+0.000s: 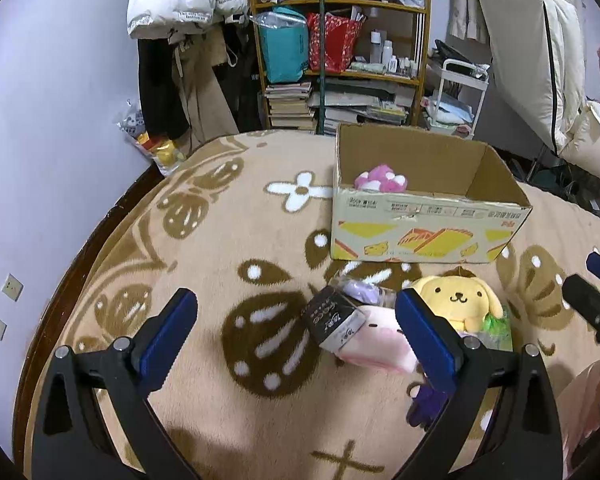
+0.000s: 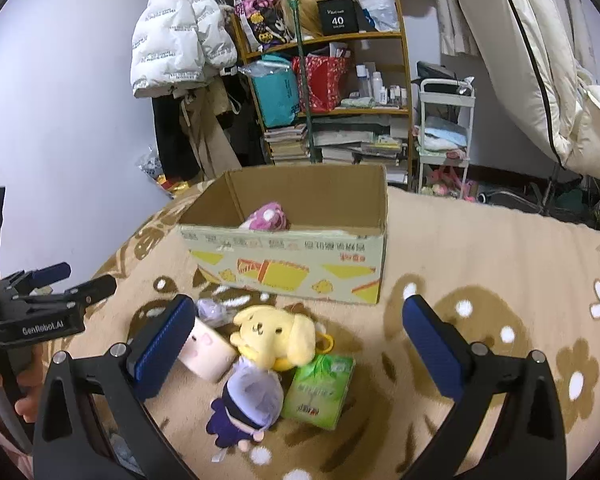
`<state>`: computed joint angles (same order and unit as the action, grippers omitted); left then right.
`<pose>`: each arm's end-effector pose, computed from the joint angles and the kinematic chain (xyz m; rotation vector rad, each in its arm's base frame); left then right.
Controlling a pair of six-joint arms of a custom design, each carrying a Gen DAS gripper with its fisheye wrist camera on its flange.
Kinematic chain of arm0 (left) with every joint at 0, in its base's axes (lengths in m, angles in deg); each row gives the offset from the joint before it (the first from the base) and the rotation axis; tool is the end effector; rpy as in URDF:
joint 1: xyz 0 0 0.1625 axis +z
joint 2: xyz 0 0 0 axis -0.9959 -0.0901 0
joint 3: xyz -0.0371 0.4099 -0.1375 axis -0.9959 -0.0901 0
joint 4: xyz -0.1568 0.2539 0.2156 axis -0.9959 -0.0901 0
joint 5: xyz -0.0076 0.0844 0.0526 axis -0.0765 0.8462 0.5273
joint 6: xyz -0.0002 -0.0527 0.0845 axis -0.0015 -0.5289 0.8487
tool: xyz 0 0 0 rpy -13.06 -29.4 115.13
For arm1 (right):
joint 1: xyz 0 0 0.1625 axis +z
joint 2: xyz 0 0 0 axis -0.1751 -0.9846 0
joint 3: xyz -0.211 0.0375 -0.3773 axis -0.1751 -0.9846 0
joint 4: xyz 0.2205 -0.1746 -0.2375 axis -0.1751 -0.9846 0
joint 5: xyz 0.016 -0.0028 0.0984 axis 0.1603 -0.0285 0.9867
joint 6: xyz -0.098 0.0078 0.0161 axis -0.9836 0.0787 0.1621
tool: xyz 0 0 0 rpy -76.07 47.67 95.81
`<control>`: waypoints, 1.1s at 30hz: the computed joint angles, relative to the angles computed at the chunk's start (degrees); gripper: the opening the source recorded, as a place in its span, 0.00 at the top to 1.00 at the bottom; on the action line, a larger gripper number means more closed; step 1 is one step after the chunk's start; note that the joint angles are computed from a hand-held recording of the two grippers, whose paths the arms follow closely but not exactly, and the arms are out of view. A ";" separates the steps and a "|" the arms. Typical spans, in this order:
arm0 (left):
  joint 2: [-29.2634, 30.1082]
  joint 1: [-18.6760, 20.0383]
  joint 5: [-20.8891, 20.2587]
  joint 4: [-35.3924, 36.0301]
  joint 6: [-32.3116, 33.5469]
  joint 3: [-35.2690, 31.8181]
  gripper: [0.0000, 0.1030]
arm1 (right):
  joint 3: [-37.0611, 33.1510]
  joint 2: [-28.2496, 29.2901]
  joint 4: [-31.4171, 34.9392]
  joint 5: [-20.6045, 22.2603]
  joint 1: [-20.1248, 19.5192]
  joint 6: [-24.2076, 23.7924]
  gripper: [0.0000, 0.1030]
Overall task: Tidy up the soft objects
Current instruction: 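Grasp the black tissue pack with the left tool while the right tool grasps the white-haired doll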
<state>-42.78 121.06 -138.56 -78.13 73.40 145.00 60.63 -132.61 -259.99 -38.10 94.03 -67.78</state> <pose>-0.4161 -0.5471 -0.0292 1.1103 2.2871 -0.5515 0.0376 -0.3994 0.3343 -0.2066 -2.0615 1.2969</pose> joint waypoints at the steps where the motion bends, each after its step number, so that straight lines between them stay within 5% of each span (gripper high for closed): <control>1: 0.15 0.08 0.31 1.05 -0.29 -0.41 0.05 | -0.10 0.03 0.60 -0.49 -0.03 -0.02 0.00; 5: 0.70 0.56 -0.63 4.64 -0.62 -1.84 0.05 | -0.74 1.06 2.04 -3.63 0.93 0.22 0.00; 33: 7.03 3.93 -1.22 26.53 -10.17 -14.78 0.05 | -4.10 2.88 20.56 -4.10 -1.34 5.36 0.00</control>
<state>-35.74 124.99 -139.78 -51.59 63.23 130.22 56.53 -129.73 -239.44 -42.20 92.68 -62.42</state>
